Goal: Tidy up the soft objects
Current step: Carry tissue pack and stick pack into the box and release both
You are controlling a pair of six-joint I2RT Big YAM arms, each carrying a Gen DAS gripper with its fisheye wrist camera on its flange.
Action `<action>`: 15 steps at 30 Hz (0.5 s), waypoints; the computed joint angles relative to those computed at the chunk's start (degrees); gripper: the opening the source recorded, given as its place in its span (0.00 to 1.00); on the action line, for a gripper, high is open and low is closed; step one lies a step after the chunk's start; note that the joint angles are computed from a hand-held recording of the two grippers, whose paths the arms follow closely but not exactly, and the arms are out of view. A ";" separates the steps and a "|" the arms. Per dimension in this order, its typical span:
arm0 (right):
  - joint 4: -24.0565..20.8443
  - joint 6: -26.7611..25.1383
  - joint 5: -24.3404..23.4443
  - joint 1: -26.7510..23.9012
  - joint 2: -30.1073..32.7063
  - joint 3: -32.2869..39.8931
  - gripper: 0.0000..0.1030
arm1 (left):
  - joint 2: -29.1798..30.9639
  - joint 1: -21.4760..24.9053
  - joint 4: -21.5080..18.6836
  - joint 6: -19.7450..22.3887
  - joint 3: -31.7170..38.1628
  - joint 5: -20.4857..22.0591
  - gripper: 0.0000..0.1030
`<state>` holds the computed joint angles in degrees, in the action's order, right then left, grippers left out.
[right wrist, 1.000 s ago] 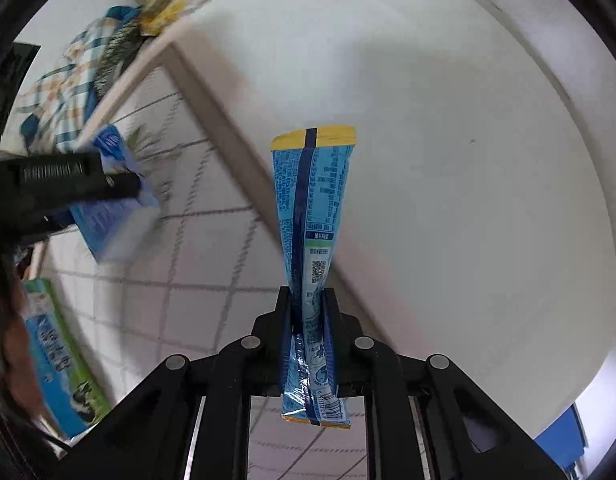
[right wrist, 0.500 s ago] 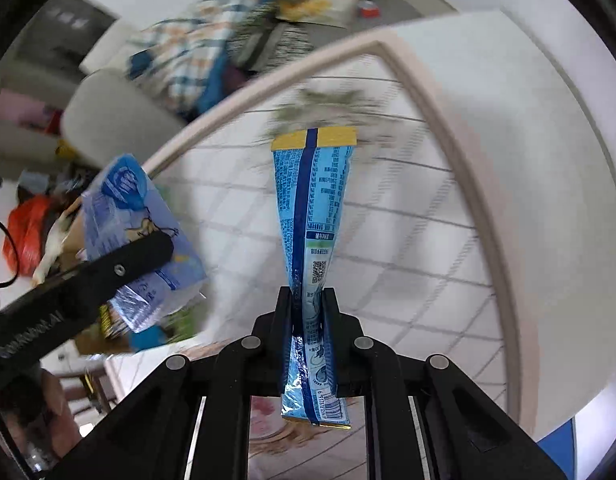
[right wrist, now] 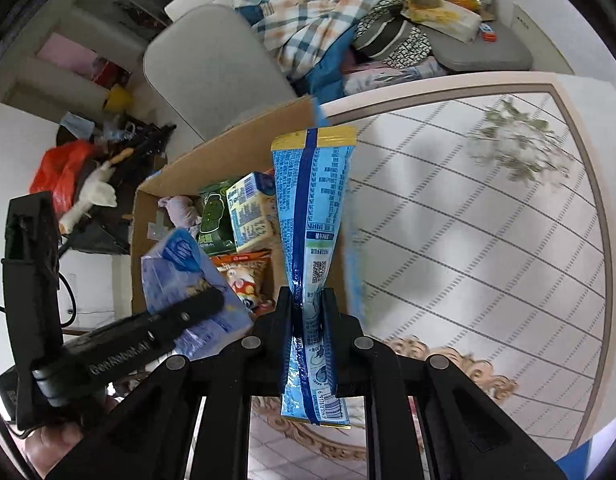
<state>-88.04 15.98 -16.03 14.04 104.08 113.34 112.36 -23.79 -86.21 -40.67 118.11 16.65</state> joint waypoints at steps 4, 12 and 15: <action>0.58 1.41 3.76 2.59 3.01 1.33 0.14 | 1.48 1.34 0.32 1.49 -0.62 3.56 0.40; 0.02 2.58 9.08 4.29 6.65 3.08 0.16 | 5.60 2.41 -2.36 4.51 3.49 9.45 0.47; -1.00 2.67 10.11 4.54 7.20 3.99 0.19 | 5.96 2.73 -2.94 4.49 3.69 10.86 0.52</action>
<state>-89.04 18.65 -5.92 18.57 111.29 117.33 118.32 -21.05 -89.15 -36.18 121.79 27.51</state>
